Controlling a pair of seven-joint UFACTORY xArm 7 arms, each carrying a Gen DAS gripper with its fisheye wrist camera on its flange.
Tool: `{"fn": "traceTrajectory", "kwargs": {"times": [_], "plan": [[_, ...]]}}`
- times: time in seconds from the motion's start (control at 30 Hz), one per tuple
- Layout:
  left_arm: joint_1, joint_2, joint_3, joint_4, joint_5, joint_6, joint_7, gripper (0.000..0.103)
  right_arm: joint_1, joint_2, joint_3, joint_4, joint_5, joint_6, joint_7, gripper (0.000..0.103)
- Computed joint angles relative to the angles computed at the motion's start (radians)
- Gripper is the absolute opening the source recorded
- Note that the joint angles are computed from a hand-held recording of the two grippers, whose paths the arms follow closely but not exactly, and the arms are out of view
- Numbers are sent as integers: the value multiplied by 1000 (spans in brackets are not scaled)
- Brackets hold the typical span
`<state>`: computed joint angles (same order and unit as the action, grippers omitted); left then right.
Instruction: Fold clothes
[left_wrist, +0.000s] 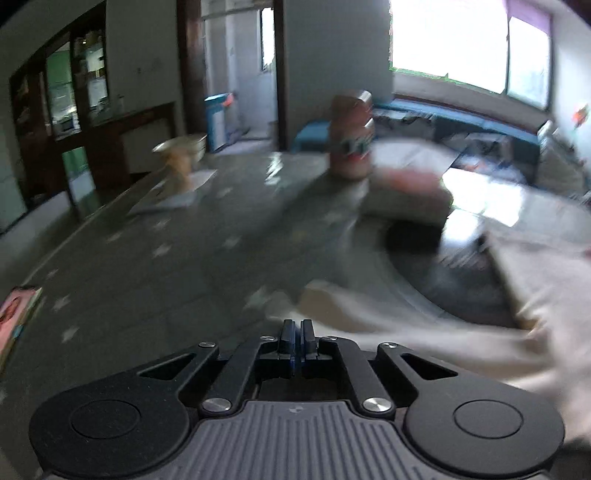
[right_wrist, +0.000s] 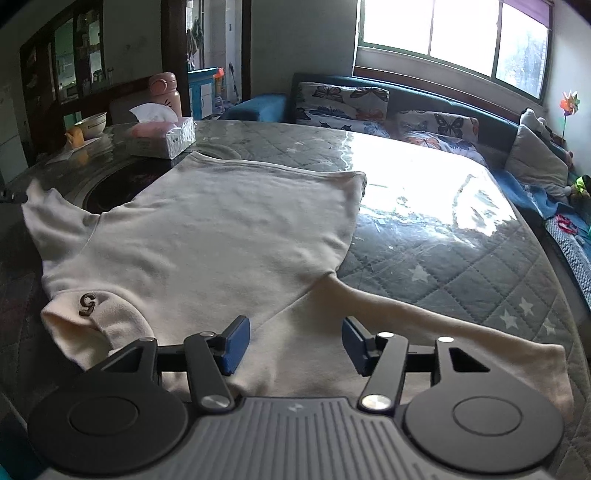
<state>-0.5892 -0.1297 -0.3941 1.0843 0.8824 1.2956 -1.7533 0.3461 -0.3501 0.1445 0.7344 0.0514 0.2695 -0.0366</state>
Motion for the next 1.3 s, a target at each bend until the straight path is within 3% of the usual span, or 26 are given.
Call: {"fn": "traceTrajectory", "kwargs": {"times": [0.17, 0.3, 0.5, 0.63, 0.9, 1.03, 1.1, 1.17, 1.3], "plan": [[-7, -7, -3, -22, -53, 51, -36, 2, 27, 0, -11, 9, 18, 10, -38, 57], [-7, 1, -3, 3, -42, 19, -38, 3, 52, 10, -16, 22, 43, 14, -67, 57], [-20, 84, 12, 95, 45, -160, 28, 8, 175, 68, -68, 84, 204, 17, -245, 57], [-60, 167, 33, 164, 73, -253, 108, 13, 211, 107, -60, 116, 294, 14, -348, 57], [-166, 238, 81, 213, 59, -196, 211, 18, 222, 105, -26, 117, 394, 80, -463, 56], [-174, 225, 89, 220, 35, -175, 204, 19, 214, 52, -23, 75, 419, 72, -457, 56], [-175, 226, 90, 232, 46, -182, 207, 25, 215, 25, -33, 54, 440, 61, -440, 55], [-179, 249, 91, 265, 65, -199, 225, 30, 204, 0, -34, 35, 430, 52, -411, 55], [-201, 332, 113, 364, 94, -270, 286, 33, 158, -38, -29, 3, 375, 34, -316, 48]]}}
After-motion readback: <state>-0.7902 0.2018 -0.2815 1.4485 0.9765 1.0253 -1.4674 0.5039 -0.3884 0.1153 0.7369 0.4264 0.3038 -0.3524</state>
